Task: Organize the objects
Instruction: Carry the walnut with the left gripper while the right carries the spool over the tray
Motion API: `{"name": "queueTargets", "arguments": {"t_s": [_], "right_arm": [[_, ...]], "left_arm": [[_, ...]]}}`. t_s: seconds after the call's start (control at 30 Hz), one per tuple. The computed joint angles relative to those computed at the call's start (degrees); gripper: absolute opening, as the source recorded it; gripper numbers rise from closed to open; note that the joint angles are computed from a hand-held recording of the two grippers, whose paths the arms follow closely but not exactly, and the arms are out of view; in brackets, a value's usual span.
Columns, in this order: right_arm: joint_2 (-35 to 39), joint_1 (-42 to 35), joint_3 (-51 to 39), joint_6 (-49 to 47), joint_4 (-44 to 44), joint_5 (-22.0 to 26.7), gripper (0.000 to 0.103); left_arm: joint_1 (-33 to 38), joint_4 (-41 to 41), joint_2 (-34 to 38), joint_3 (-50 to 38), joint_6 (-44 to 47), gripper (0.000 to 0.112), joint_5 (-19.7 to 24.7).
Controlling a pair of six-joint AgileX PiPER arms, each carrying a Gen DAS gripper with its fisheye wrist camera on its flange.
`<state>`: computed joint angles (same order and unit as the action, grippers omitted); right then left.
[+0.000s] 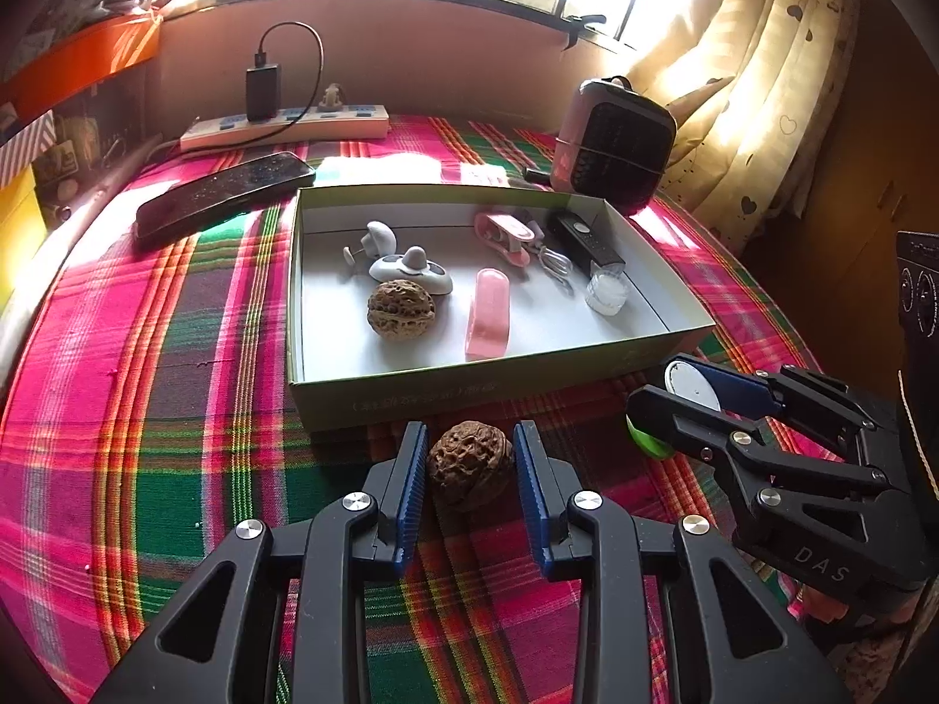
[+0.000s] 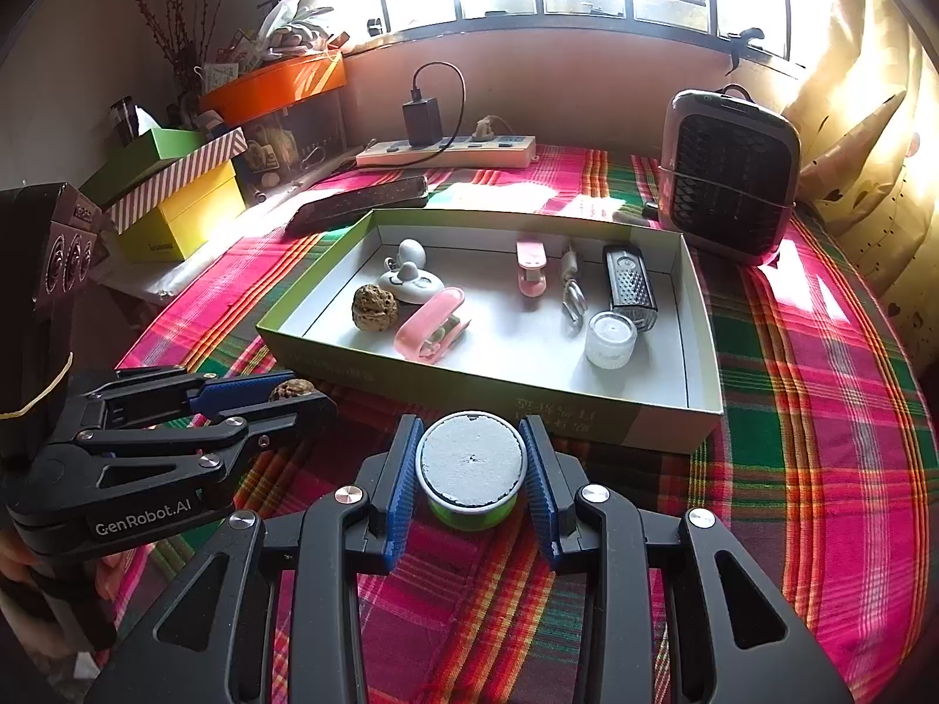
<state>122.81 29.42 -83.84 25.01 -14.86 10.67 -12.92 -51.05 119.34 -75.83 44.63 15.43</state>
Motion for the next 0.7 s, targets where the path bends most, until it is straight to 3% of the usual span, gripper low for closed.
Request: {"name": "queueTargets", "arguments": {"t_s": [0.37, 0.7], "right_arm": [[-1.7, -1.0, 1.1, -7.1, 7.6, -0.9, 0.035], [-1.8, -2.1, -2.2, -8.8, 8.4, 0.8, 0.035]], "left_arm": [[-0.1, 0.1, -2.0, 0.6, 0.3, 0.028, 0.3], [0.3, 2.5, -2.3, -1.3, -1.6, 0.028, 0.7]]}}
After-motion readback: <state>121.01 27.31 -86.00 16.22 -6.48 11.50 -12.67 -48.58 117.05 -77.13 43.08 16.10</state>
